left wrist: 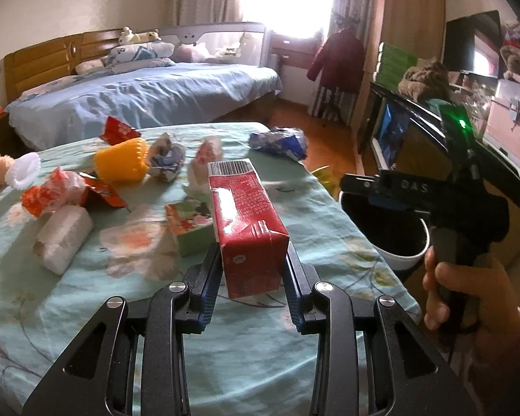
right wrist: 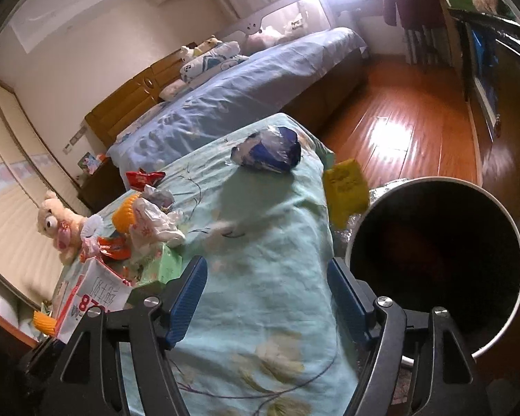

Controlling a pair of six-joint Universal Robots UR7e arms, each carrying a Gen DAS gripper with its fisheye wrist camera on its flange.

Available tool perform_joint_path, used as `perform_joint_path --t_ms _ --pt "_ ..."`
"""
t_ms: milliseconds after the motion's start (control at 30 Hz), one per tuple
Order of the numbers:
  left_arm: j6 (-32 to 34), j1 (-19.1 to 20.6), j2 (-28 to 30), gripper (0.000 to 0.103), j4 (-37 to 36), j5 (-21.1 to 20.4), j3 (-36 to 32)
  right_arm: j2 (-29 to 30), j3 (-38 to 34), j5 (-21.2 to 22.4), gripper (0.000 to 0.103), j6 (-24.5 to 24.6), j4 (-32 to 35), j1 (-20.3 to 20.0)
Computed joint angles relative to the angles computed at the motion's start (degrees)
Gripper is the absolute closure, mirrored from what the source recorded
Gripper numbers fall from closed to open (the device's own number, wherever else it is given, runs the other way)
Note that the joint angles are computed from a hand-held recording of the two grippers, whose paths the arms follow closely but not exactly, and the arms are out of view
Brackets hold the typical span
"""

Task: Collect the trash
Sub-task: 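Grasp the green milk carton with the right tool and lift it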

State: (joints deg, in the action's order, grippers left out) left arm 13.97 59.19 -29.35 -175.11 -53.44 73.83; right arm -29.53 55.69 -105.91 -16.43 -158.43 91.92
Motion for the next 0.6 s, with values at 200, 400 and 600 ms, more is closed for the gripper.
perform_joint_path --t_ms 200,400,600 --pt "-1.3 0.9 -0.9 0.071 -0.2 0.5 0.2 -1.1 3.4 1.2 0.029 1.3 0.2 -0.4" --pt "-1.6 1.5 -2.1 0.071 -1.3 2.3 1.4 -0.2 3.1 2.9 0.029 0.2 2.3 0.5" --pt "-2.6 2.5 -3.5 0.071 -2.5 4.6 2.8 2.8 0.2 4.4 0.029 -2.5 6.6 2.2"
